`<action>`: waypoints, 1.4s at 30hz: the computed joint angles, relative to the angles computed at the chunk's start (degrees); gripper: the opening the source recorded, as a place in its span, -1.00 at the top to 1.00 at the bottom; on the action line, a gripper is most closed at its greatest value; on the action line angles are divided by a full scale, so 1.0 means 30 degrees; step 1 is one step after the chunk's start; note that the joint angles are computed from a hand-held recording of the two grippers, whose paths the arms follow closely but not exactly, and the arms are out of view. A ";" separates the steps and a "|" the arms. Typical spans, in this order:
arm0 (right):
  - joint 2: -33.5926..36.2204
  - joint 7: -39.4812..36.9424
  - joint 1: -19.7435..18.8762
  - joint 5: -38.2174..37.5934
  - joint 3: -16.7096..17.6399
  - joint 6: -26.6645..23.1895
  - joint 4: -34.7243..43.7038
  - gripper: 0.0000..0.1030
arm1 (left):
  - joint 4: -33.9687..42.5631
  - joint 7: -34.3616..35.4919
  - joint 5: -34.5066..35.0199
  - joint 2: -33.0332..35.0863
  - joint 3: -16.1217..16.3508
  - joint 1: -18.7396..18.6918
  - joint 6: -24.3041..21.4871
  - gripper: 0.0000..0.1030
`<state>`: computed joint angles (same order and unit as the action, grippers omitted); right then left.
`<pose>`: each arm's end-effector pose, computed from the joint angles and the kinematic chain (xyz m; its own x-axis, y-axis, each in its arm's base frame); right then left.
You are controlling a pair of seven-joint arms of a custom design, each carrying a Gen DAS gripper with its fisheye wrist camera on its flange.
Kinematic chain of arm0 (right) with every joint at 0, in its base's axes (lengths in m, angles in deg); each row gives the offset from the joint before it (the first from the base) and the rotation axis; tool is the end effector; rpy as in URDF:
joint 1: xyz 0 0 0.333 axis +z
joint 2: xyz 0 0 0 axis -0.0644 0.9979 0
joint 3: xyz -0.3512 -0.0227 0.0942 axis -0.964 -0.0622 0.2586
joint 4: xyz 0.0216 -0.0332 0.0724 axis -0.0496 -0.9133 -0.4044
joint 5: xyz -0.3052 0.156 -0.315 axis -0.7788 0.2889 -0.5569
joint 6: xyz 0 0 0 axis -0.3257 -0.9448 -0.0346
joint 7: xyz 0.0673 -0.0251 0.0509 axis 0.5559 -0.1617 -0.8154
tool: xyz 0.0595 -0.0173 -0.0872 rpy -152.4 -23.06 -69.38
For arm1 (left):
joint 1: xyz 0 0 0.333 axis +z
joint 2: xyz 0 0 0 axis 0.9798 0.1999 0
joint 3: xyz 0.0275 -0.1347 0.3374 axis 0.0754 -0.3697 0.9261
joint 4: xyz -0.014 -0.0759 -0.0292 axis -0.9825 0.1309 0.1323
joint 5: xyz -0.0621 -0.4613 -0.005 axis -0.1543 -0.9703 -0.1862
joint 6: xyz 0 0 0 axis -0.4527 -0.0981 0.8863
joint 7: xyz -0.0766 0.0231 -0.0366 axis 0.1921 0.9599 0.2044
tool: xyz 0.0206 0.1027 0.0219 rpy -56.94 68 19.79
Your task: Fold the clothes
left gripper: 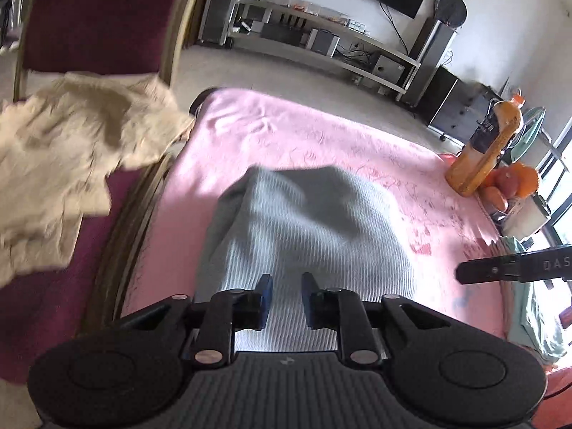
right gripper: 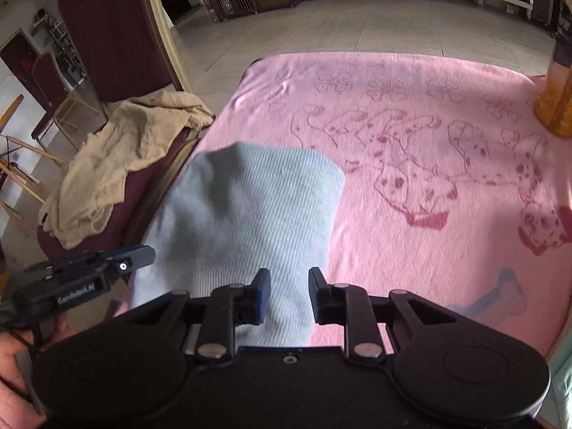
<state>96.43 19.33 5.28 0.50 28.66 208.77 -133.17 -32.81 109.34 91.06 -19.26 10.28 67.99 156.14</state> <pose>0.7723 0.1892 0.5735 0.5293 -0.7943 -0.2982 -0.8096 -0.3676 -0.4577 0.6326 -0.2560 0.5343 0.2199 -0.9517 0.2142 -0.6854 -0.3069 -0.6603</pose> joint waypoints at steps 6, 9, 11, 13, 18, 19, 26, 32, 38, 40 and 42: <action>0.1810 0.0823 0.1271 -0.1730 0.0035 0.0347 0.1236 0.56 | 0.3140 0.2864 -0.0176 0.2684 0.0248 -0.0169 -0.4316 0.64; 0.2147 0.0681 0.1663 -0.2201 0.0098 0.2071 0.0796 0.47 | 0.3057 0.3341 -0.1677 0.2894 0.0392 0.0103 -0.4235 0.64; 0.2585 0.1545 0.1696 -0.2323 0.0025 0.1590 0.1514 0.47 | 0.2404 0.3060 -0.2244 0.2434 0.0498 0.0264 -0.3315 0.65; 0.2617 0.1342 0.1466 -0.2279 0.0157 0.0932 0.1879 0.46 | 0.1201 0.2236 -0.2283 0.1584 0.0615 0.0379 -0.1682 0.67; 0.1551 0.0935 0.0480 -0.0615 0.0381 0.1367 0.1242 0.42 | -0.0519 -0.1701 0.1185 0.0079 0.0960 0.0428 0.1878 0.68; 0.1563 0.1125 0.0329 -0.0256 0.0351 0.1606 0.1376 0.42 | -0.0257 -0.2211 0.1849 0.0283 0.0933 0.0483 0.2270 0.68; 0.4031 0.3388 0.0027 0.1215 0.0734 0.2202 0.4262 0.60 | 0.3995 0.2269 -0.0174 0.4010 0.0731 0.0269 0.1068 0.66; 0.6159 0.3057 0.1827 -0.1982 0.0111 0.3500 0.5785 0.64 | 0.5368 0.3313 -0.2992 0.5283 0.0824 0.0418 -0.1281 0.75; 0.5989 0.3354 0.2390 -0.4089 -0.0211 0.3918 0.5679 0.58 | 0.3904 0.3263 -0.3392 0.4388 0.1136 0.0464 0.0627 0.75; 0.5100 0.3276 0.1950 -0.3568 0.0099 0.3853 0.4856 0.39 | 0.2502 0.2066 -0.2357 0.2964 0.1519 0.0120 0.1132 0.69; 0.3857 0.3566 0.0765 -0.1466 0.0795 0.3384 0.3706 0.06 | 0.1026 0.0056 -0.0661 0.1463 0.1808 -0.0109 0.1583 0.23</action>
